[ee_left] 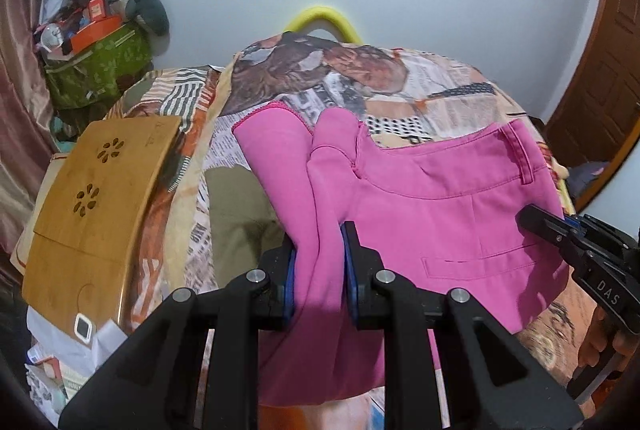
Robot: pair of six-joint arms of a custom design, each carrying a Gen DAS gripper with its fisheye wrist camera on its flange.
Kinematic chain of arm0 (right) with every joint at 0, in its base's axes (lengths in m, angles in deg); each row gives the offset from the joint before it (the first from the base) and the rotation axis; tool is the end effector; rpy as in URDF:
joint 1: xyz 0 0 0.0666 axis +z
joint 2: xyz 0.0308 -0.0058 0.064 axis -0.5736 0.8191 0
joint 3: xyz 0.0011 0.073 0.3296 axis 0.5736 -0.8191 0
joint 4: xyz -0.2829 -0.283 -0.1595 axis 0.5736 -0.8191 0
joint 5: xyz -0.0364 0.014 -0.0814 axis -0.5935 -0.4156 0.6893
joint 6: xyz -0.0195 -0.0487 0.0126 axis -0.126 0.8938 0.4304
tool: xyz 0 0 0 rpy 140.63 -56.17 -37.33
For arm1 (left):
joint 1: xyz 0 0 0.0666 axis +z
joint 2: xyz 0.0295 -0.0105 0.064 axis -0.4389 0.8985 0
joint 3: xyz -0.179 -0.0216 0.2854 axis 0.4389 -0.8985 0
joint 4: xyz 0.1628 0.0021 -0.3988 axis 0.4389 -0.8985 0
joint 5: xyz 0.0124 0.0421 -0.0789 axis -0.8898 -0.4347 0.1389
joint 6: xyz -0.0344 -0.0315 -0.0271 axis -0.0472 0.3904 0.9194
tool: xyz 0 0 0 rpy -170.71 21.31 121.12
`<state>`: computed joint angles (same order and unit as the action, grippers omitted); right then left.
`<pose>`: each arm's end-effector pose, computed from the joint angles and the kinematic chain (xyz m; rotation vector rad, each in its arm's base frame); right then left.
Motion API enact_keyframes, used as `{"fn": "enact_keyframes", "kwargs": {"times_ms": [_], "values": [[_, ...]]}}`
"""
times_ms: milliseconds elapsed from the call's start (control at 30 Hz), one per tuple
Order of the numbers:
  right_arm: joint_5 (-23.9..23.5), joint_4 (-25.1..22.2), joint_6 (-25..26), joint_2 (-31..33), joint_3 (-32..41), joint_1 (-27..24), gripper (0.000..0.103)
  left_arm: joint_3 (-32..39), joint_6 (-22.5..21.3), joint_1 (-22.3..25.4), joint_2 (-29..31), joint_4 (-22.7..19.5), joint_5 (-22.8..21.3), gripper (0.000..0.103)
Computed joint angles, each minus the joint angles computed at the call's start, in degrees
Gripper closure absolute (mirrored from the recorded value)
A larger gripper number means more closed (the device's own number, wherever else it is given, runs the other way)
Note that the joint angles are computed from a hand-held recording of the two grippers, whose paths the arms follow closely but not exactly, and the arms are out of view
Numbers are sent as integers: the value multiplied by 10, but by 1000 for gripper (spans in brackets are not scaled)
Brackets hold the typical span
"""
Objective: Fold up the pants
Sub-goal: 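Lower the folded pants onto the bed and open both grippers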
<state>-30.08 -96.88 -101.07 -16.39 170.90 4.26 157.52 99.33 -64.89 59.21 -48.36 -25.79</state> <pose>0.3331 0.2533 0.5940 0.1743 2.2536 0.2418 0.4890 -0.3913 0.5447 0.5512 2.3679 -0.3174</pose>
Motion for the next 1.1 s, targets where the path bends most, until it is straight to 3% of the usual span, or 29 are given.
{"fn": "enact_keyframes", "kwargs": {"times_ms": [300, 500, 667, 833, 933, 1100], "values": [[-47, 7, 10, 63, -1, -35, 93, 25, 1, 30, 77, 5, 14, 83], [-68, 2, 14, 84, -14, -42, 93, -14, -5, 42, 89, 6, 27, 82], [-71, -14, 12, 80, -24, -39, 85, -77, -20, 46, 63, 24, 21, 66], [-70, -46, 17, 72, -33, -30, 65, -96, -17, 56, 48, 13, 40, 57], [-79, -52, 14, 52, -50, -22, 63, -134, -26, 57, 21, 16, 35, 53], [-78, -64, -9, 30, -65, -7, 63, -196, -44, 54, -25, 15, -3, 38]]}}
